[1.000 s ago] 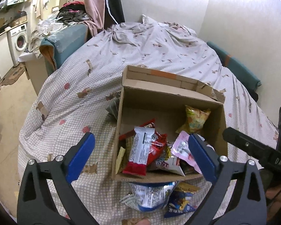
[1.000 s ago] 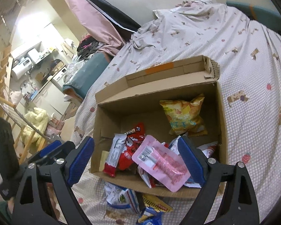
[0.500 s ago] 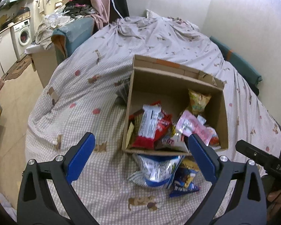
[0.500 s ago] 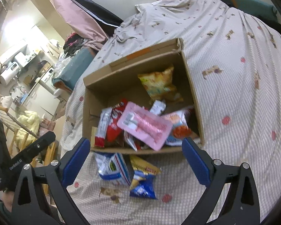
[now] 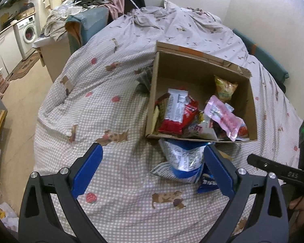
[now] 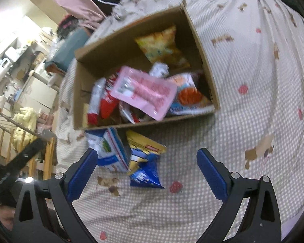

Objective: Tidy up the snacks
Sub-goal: 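Grasp the yellow-blue chip bag with right tool while left tool grasps the white-blue chip bag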

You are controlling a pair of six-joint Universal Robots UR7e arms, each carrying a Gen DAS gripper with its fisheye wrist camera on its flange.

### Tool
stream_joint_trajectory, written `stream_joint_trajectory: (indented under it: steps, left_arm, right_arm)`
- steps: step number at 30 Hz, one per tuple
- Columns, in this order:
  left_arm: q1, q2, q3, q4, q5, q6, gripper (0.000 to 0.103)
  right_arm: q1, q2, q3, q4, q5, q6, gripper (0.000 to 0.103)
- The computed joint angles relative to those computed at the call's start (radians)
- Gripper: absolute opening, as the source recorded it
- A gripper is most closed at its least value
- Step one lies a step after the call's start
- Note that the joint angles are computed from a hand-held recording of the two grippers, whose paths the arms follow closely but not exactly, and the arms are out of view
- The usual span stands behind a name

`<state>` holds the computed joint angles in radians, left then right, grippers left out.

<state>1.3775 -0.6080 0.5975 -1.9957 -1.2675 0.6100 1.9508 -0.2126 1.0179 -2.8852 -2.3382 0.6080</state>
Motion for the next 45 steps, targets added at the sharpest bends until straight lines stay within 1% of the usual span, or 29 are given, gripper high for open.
stream_joint_trajectory:
  steps: [3,5,7,9,10,11,12,13,14,15,16,17,20,23,26,28,33,37,41,42,45]
  left_arm:
    - [0.009,0.024,-0.059,0.031,0.002,-0.013,0.098]
    - [0.014,0.039,-0.094,0.051,0.007,-0.018,0.098]
    - [0.018,0.055,-0.130,0.077,0.012,-0.026,0.098]
    - [0.023,0.075,-0.175,0.109,0.015,-0.038,0.098]
    - [0.024,0.082,-0.188,0.118,0.018,-0.040,0.098]
    - [0.026,0.087,-0.198,0.123,0.022,-0.042,0.098]
    - [0.027,0.089,-0.202,0.126,0.024,-0.043,0.098]
    - [0.028,0.092,-0.206,0.130,0.026,-0.043,0.098]
    - [0.028,0.094,-0.208,0.134,0.028,-0.043,0.098]
    - [0.028,0.094,-0.206,0.136,0.029,-0.042,0.098]
    - [0.028,0.094,-0.203,0.141,0.031,-0.041,0.098]
    - [0.027,0.094,-0.199,0.156,0.032,-0.039,0.098]
    - [0.024,0.084,-0.169,0.180,0.030,-0.032,0.098]
    - [0.016,0.051,-0.081,0.159,0.028,-0.010,0.098]
    - [0.006,0.027,-0.009,0.144,0.030,0.005,0.098]
    - [-0.002,0.021,0.025,0.139,0.032,0.012,0.098]
    - [-0.014,0.022,0.095,0.095,0.057,0.034,0.098]
    - [-0.019,0.039,0.130,0.083,0.085,0.046,0.098]
    - [-0.026,0.058,0.165,0.047,0.111,0.090,0.098]
    - [-0.027,0.065,0.168,0.037,0.124,0.094,0.098]
    - [-0.025,0.091,0.136,0.043,0.119,0.076,0.097]
  right_arm:
    - [-0.014,0.007,-0.015,0.047,0.033,0.036,0.100]
    - [-0.024,0.021,-0.046,0.108,0.055,0.056,0.100]
    - [-0.035,0.051,-0.110,0.205,0.076,0.074,0.100]
    - [-0.045,0.081,-0.167,0.271,0.090,0.082,0.100]
    - [-0.050,0.094,-0.192,0.293,0.099,0.084,0.099]
    - [-0.055,0.104,-0.211,0.312,0.110,0.084,0.091]
    - [-0.062,0.113,-0.229,0.333,0.126,0.083,0.087]
    - [-0.069,0.117,-0.238,0.342,0.146,0.085,0.081]
    - [-0.074,0.119,-0.237,0.339,0.161,0.088,0.073]
    - [-0.076,0.118,-0.237,0.341,0.167,0.090,0.069]
    - [-0.078,0.116,-0.232,0.343,0.177,0.092,0.061]
    - [-0.079,0.112,-0.226,0.341,0.189,0.089,0.046]
    - [-0.072,0.102,-0.212,0.350,0.166,0.089,0.038]
    - [-0.065,0.069,-0.149,0.305,0.159,0.100,0.036]
    - [-0.061,0.035,-0.083,0.241,0.154,0.092,0.036]
    - [-0.053,0.012,-0.034,0.194,0.149,0.087,0.035]
    - [-0.038,-0.028,0.045,0.133,0.125,0.071,0.035]
    - [-0.029,-0.056,0.107,0.076,0.117,0.069,0.035]
    - [-0.026,-0.091,0.180,0.027,0.110,0.083,0.035]
    - [-0.025,-0.094,0.189,0.022,0.108,0.086,0.035]
    - [-0.028,-0.114,0.219,0.011,0.106,0.095,0.035]
